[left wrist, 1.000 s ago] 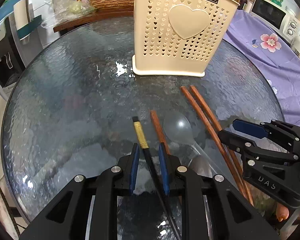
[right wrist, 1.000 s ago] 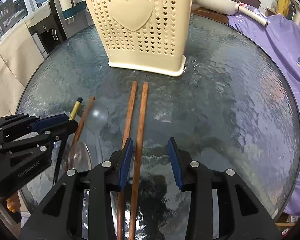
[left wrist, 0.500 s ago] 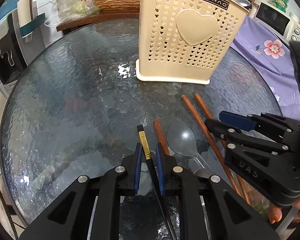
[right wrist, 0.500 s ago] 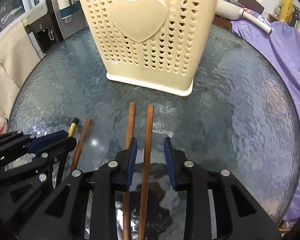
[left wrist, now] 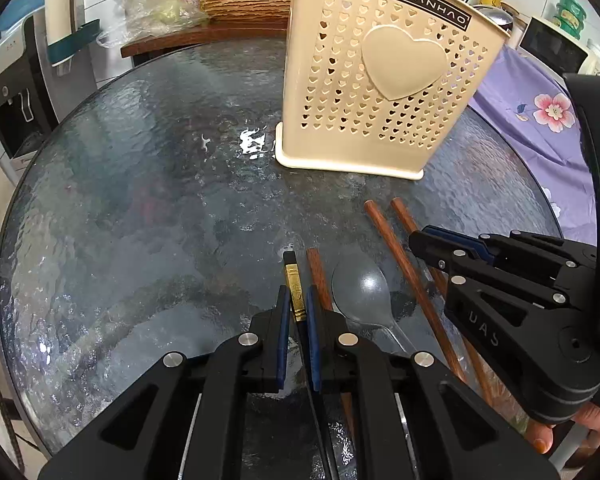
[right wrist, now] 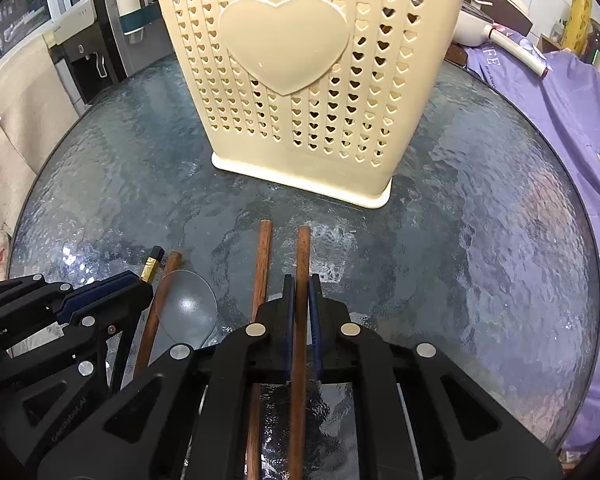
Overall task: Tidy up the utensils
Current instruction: 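Grasp the black-and-gold chopstick with the left tool while the right tool grasps a brown chopstick, then lift both chopsticks upright and carry them over the cream holder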
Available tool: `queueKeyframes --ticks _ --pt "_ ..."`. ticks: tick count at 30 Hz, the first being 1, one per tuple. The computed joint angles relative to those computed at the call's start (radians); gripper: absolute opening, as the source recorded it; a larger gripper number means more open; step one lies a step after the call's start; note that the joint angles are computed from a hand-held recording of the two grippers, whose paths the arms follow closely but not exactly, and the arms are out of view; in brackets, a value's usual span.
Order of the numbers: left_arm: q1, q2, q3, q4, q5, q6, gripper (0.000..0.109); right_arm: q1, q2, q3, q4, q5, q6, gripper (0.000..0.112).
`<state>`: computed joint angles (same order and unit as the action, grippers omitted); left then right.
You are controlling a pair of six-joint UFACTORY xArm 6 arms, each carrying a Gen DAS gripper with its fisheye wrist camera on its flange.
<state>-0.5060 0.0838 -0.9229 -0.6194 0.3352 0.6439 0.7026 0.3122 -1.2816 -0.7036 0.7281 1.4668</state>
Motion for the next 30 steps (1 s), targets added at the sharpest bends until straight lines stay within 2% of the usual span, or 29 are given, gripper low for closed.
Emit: queueKeyframes --ticks 5,13,19,21,25,30 --pt "-0.001 0.002 -0.003 -0.045 -0.003 0.028 0.007 -0.027 -0.048 0.086 -0.042 -0.111 0.066 0.007" --pt "0.016 -0.085 0.021 -0.184 -0.011 0.149 0.007 -0.002 -0.173 0.181 -0.234 -0.139 0.235 0.007" --pt "0.034 -0.207 0.054 -0.308 0.001 0.256 0.007 0.056 -0.321 0.246 -0.410 -0.102 0.350 0.007" --pt "0.040 -0.263 0.072 -0.364 0.007 0.307 0.007 0.089 -0.376 0.266 -0.457 -0.065 0.371 0.007" --pt "0.043 -0.357 0.107 -0.452 0.017 0.389 0.007 0.147 -0.445 0.287 -0.512 -0.008 0.389 0.007" --pt "0.045 -0.424 0.134 -0.497 0.026 0.438 0.007 0.213 -0.501 0.305 -0.543 0.054 0.396 0.007"
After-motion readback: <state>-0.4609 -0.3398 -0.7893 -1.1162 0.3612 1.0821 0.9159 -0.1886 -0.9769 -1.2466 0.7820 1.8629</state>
